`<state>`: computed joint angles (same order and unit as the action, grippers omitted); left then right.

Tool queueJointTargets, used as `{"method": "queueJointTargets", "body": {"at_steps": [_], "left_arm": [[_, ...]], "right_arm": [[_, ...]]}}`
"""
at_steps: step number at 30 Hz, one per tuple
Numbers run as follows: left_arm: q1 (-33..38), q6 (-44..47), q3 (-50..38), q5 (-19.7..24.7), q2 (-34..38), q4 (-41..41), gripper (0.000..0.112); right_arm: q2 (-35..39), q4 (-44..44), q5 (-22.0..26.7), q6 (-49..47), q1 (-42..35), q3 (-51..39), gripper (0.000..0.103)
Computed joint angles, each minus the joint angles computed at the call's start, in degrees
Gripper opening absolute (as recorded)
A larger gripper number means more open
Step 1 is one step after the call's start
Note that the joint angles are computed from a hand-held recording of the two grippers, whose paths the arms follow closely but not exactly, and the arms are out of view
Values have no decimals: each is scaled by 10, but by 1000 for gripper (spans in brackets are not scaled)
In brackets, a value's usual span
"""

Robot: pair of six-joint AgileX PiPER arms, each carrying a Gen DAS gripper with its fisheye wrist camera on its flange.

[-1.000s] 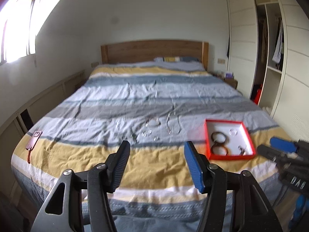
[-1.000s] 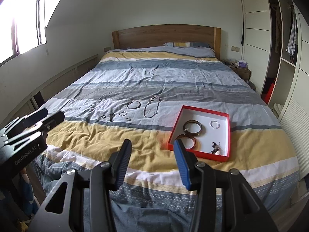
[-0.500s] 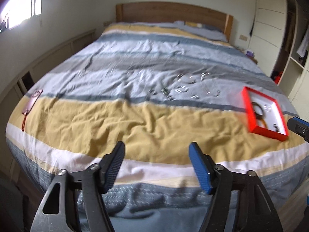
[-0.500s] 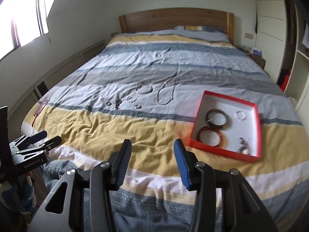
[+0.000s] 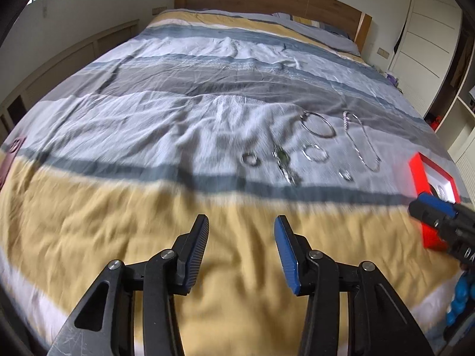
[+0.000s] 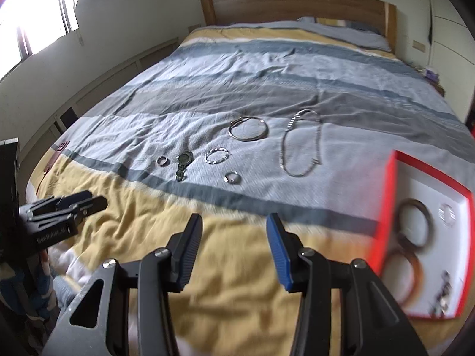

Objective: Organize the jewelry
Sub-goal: 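Withdraw both tools from the box toward the remaining silver jewelry, then grasp the plain silver ring with the left tool while the right tool grasps the stone ring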

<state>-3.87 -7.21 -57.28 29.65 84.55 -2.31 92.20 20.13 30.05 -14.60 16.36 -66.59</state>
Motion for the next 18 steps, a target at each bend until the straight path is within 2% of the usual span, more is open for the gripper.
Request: {"method": "queueJointTargets", "body": {"at_steps": [4, 9, 15, 18], "left_arm": [[22, 80, -75, -11, 97, -62, 42], [36, 167, -133, -12, 176, -141, 38], [32, 203, -157, -27, 217, -163, 37], [33, 204, -172, -30, 234, -162, 31]], "right_arm": [[84, 23, -10, -25, 2, -59, 42], [153, 49, -10, -55, -1, -111, 37], [201, 75, -9, -89, -4, -148, 35], [215, 80, -8, -102, -3, -162, 31]]}}
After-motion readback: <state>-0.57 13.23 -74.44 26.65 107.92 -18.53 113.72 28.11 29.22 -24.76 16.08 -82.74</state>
